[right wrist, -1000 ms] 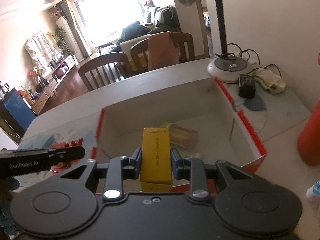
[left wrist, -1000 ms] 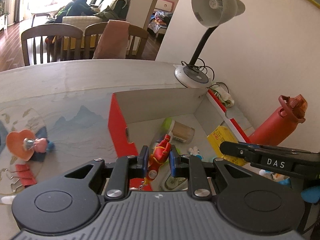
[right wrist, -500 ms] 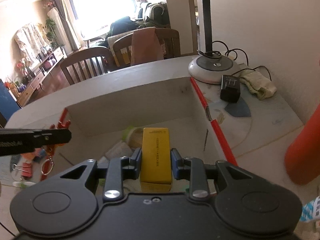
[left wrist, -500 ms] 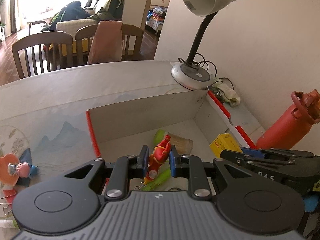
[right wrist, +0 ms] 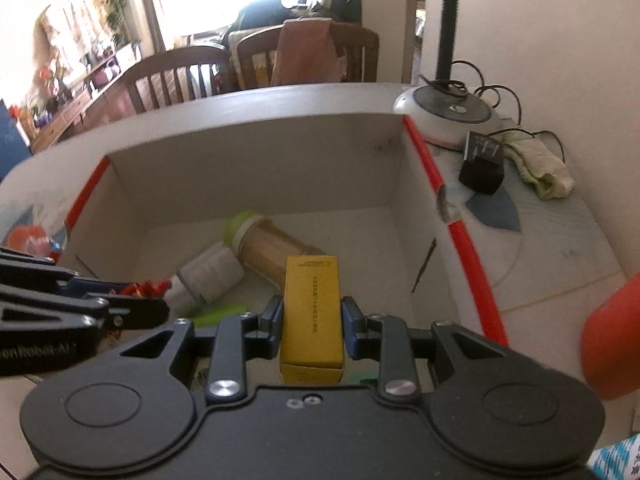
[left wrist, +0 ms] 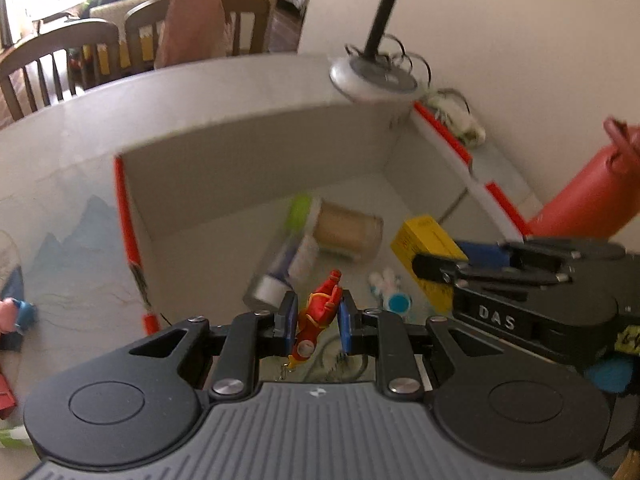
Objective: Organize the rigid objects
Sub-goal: 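Carry the red figure and yellow box in both grippers over the red box, then open both grippers to drop the figure and yellow box into the box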
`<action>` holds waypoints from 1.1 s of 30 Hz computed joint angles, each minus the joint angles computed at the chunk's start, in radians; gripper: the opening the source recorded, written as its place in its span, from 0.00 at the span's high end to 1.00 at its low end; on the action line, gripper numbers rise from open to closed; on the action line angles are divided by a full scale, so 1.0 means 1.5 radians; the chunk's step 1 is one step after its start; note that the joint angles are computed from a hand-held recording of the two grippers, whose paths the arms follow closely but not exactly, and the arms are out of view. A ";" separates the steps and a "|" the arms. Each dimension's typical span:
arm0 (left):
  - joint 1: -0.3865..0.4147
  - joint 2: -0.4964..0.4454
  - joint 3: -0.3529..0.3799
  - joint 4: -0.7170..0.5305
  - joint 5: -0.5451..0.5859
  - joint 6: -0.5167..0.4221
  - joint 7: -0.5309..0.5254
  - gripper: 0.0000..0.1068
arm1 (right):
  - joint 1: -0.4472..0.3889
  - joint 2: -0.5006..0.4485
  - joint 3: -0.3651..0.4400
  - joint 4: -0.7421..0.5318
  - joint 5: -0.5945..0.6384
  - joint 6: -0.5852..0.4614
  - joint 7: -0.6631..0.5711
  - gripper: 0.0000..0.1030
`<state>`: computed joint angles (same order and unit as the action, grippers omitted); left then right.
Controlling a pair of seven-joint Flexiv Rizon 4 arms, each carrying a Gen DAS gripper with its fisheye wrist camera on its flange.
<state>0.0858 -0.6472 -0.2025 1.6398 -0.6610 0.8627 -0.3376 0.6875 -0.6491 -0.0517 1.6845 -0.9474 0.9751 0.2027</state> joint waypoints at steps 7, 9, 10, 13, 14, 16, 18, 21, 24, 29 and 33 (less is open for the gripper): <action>-0.014 -0.015 0.018 -0.010 0.045 -0.005 -0.022 0.81 | -0.006 -0.022 0.015 -0.023 0.044 -0.018 -0.062 0.72; -0.017 -0.020 0.021 -0.016 0.058 -0.009 -0.030 0.81 | -0.003 -0.025 0.013 -0.026 0.051 -0.022 -0.071 0.72; -0.018 -0.022 0.023 -0.019 0.063 -0.011 -0.036 0.81 | -0.001 -0.026 0.011 -0.026 0.053 -0.022 -0.073 0.72; -0.019 -0.029 0.026 -0.027 0.077 -0.020 -0.051 0.81 | 0.000 -0.026 0.008 -0.024 0.057 -0.018 -0.076 0.72; -0.019 -0.029 0.024 -0.026 0.081 -0.018 -0.049 0.81 | 0.001 -0.027 0.008 -0.024 0.059 -0.019 -0.078 0.71; -0.022 -0.031 0.027 -0.029 0.091 -0.019 -0.054 0.81 | 0.003 -0.026 0.006 -0.023 0.060 -0.017 -0.079 0.71; -0.026 -0.035 0.030 -0.035 0.103 -0.022 -0.060 0.81 | 0.004 -0.026 0.005 -0.022 0.061 -0.018 -0.077 0.70; -0.029 -0.038 0.032 -0.038 0.116 -0.021 -0.067 0.81 | 0.006 -0.023 0.003 -0.019 0.062 -0.018 -0.069 0.69; -0.031 -0.041 0.032 -0.039 0.124 -0.016 -0.071 0.81 | 0.008 -0.018 0.000 -0.013 0.056 -0.016 -0.057 0.67; -0.033 -0.045 0.032 -0.041 0.136 -0.010 -0.073 0.81 | 0.008 -0.007 0.000 -0.003 0.042 -0.010 -0.040 0.58; -0.031 -0.045 0.029 -0.037 0.139 0.002 -0.070 0.80 | 0.008 0.001 0.003 0.001 0.036 -0.013 -0.029 0.50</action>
